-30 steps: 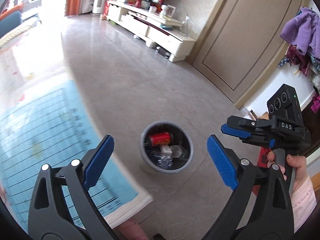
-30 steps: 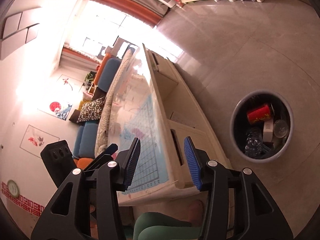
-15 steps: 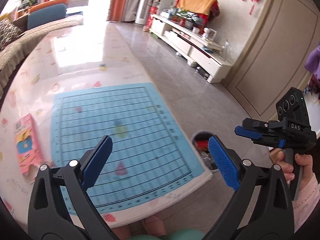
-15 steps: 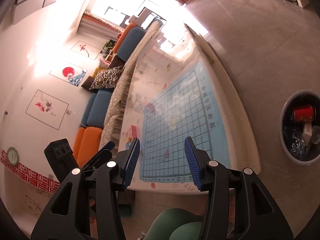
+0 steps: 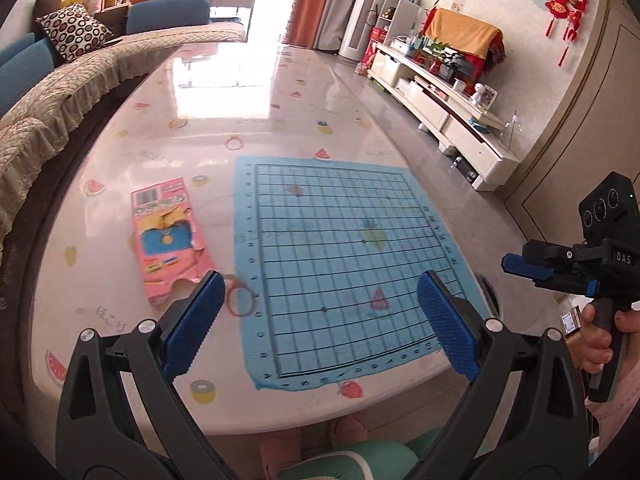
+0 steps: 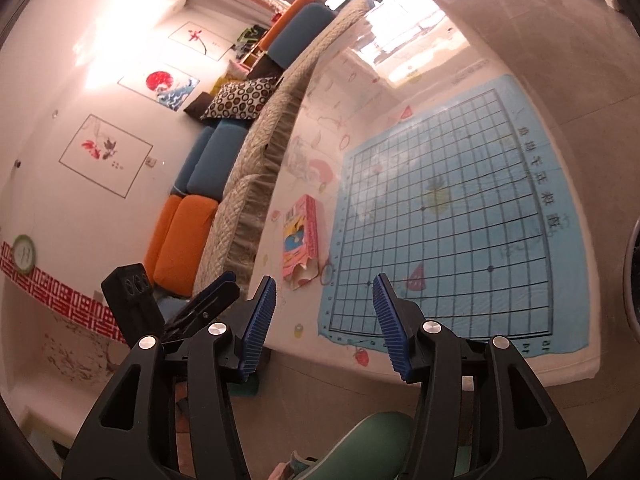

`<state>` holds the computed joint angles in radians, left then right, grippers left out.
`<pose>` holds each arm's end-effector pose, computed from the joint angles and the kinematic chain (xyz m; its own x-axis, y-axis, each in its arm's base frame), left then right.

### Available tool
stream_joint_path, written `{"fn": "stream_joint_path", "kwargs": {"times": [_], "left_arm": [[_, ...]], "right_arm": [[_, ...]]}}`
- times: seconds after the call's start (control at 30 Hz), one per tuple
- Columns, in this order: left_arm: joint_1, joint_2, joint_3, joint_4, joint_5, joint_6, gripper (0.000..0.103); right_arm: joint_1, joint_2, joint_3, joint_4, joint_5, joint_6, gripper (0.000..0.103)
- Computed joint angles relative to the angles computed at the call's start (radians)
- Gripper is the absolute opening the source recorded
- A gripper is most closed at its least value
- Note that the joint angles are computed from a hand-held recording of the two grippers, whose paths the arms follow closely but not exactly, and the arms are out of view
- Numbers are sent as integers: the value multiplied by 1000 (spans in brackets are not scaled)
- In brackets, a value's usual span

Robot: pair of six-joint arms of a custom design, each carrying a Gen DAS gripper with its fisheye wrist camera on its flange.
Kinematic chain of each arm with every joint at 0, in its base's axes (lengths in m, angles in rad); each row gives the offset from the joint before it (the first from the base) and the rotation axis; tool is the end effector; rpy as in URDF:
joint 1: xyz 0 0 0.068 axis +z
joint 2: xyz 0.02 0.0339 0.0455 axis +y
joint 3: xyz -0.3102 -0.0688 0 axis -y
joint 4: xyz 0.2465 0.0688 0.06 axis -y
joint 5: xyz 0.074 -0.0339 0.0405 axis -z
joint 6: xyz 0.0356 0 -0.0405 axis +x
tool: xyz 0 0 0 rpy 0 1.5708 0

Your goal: Collect trash

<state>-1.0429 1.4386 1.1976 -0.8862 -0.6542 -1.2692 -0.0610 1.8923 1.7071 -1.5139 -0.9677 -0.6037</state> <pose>0.1581 -0.2281 0.3281 -0.6641 -0.3653 -0.6523 -0.2699 0.9308 -0.2466 0.3604 0.0074 0.3280 -0.8943 -0.2680 -0.3584 -0.4469 0.4951 0.7451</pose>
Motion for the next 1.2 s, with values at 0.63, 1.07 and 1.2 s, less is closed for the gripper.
{"fn": "stream_joint_path", "kwargs": {"times": [0.63,1.07,1.2], "left_arm": [[-27,-259,-269,-218,-63,-263,94],[146,-405,-459,-69,50,-129,94],[218,-404,-498,11,98,-53,94]], "right_arm": [[367,-7,-129,306,48,283,52],[506,78,-89,430,96,444,60],[533,106,-64,444,114,464,60]]}}
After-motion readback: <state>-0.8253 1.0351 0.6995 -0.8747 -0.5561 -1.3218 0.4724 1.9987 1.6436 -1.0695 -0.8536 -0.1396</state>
